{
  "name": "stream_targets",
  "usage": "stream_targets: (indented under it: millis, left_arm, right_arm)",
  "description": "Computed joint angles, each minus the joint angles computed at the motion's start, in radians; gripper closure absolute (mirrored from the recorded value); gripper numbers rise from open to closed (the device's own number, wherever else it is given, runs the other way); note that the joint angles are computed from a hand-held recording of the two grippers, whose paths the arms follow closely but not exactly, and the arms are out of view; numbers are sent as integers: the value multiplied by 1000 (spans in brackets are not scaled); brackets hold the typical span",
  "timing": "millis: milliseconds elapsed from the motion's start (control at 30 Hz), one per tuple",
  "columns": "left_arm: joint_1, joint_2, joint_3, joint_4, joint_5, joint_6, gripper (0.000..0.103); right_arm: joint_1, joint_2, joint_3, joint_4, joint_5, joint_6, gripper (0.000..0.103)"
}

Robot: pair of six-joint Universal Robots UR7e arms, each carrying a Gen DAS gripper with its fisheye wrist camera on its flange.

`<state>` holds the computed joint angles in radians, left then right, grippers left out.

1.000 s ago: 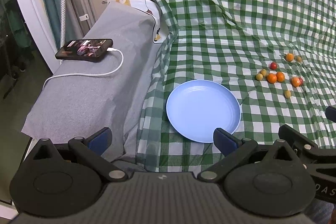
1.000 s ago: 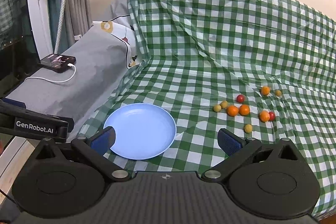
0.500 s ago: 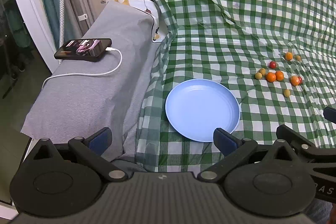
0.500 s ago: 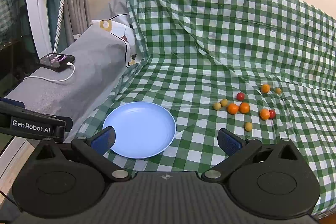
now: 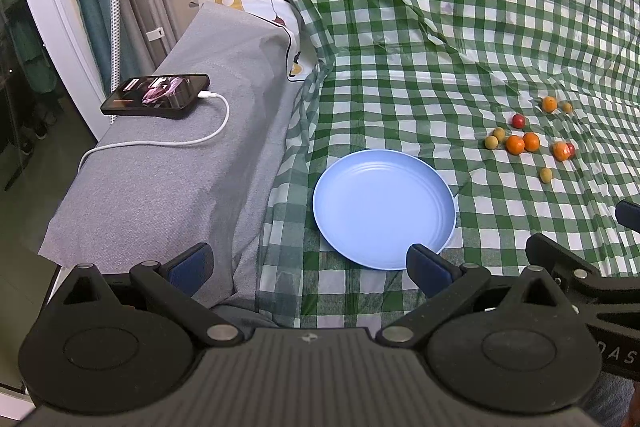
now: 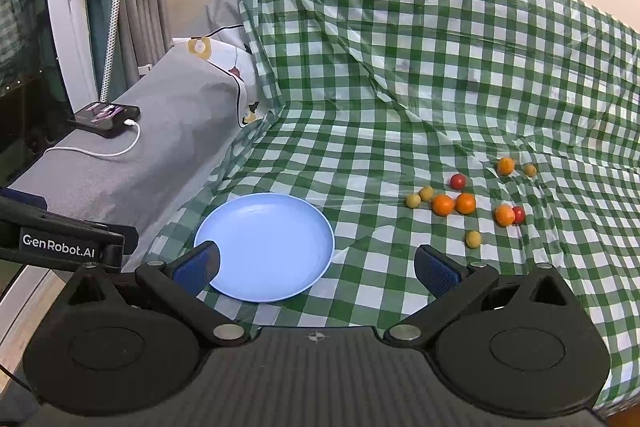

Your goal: Organize fruits

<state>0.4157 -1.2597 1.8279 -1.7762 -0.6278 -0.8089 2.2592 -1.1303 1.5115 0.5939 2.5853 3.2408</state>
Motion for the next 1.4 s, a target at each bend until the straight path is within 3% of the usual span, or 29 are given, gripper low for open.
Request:
stream_targets:
  millis: [567, 867, 1167, 1267, 1400]
  left_arm:
    - [6, 19, -17, 19, -2, 1, 0]
    - [14, 71, -55, 15, -16, 46, 0]
    - [35, 195, -98, -248, -116, 297, 0]
    - [54, 278, -159, -286, -166, 348, 0]
    - [92, 419, -275, -318, -200, 385, 0]
  right_arm:
    - [-11, -13, 18, -17, -7, 18, 1]
    - [-39, -84, 93, -159, 45, 1, 0]
    - [-147, -204, 189, -231, 77, 4, 0]
    - [-210, -257, 227, -280, 79, -40, 0]
    - [-330, -325, 272, -359, 24, -146, 1]
